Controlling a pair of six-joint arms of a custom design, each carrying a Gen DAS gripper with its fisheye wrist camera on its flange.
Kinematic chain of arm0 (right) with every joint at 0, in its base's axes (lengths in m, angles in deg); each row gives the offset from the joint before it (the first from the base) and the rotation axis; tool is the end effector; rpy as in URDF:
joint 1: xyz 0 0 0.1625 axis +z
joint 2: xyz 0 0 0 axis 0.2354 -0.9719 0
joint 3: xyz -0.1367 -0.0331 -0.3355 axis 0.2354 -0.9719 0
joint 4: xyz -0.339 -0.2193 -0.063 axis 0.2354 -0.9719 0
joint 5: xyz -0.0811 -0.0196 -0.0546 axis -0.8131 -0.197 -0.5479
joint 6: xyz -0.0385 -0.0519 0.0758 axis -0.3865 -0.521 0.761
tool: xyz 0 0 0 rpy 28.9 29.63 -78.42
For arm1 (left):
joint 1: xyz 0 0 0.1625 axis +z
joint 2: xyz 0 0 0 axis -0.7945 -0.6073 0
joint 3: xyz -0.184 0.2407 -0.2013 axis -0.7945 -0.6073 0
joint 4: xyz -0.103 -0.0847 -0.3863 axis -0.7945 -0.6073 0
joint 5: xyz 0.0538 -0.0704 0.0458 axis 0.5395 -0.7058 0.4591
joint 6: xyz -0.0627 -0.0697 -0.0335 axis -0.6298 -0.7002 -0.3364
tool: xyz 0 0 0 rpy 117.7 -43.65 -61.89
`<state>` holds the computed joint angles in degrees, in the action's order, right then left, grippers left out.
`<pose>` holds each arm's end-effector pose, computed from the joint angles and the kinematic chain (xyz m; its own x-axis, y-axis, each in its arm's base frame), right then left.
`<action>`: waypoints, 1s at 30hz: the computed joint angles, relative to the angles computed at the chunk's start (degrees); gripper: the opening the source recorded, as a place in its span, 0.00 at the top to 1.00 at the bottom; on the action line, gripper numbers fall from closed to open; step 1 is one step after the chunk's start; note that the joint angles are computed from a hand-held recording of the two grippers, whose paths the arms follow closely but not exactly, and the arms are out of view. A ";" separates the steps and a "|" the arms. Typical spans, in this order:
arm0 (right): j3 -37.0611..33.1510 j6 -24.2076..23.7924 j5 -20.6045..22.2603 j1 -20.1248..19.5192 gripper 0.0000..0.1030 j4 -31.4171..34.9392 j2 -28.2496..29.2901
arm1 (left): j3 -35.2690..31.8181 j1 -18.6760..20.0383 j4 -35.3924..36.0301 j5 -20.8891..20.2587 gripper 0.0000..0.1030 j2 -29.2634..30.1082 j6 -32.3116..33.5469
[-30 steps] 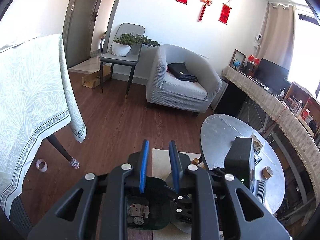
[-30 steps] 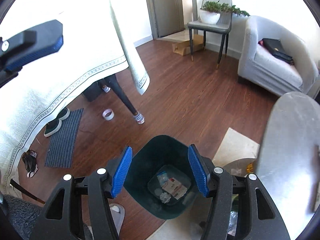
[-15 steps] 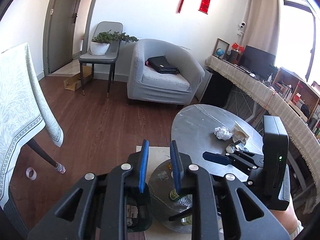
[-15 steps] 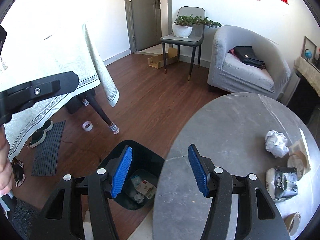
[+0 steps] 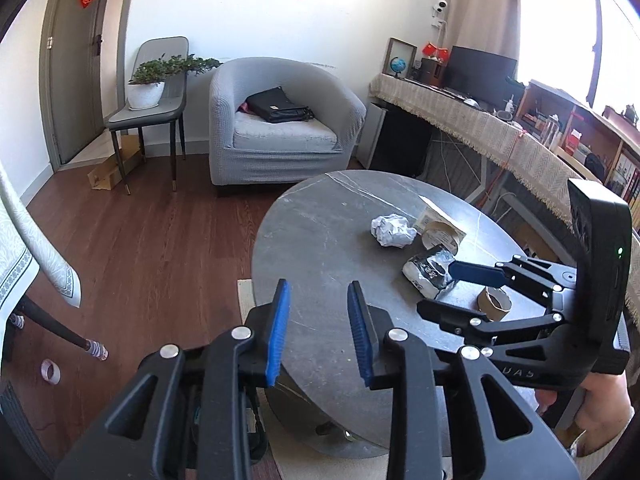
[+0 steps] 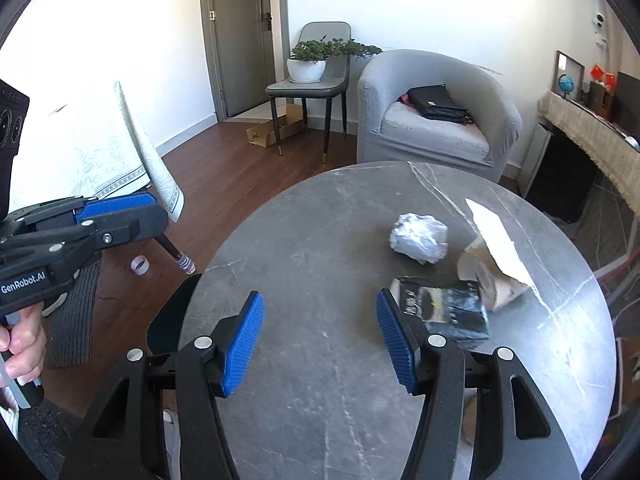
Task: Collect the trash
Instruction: 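Move both tools back to the table, right tool toward the tape roll, then grasp the black printed bag with the left tool while the right tool grasps the cardboard tape core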
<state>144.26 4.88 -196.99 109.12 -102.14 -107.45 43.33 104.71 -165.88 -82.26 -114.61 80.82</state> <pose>0.4185 -0.5267 0.1084 -0.7029 -0.2586 0.6626 -0.6233 0.6727 -0.3987 -0.1937 -0.5469 0.3681 -0.7451 0.4363 -0.5044 0.6542 0.6253 -0.4254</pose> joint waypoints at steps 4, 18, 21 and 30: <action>4.97 0.27 -1.07 -1.01 0.43 -1.79 -4.30 | 0.51 -0.79 0.16 -0.81 0.59 2.09 1.79; 17.74 1.84 0.46 -4.63 0.33 -5.44 -16.09 | -1.26 -2.18 -1.91 -4.88 0.38 11.37 5.35; 19.23 1.17 -0.47 -5.23 0.32 -5.76 -16.55 | -2.10 -2.34 -3.01 -4.57 0.35 13.10 5.93; 20.47 1.08 1.04 -6.58 0.32 -4.73 -16.91 | -3.59 -2.16 -2.22 -4.17 0.24 15.29 9.38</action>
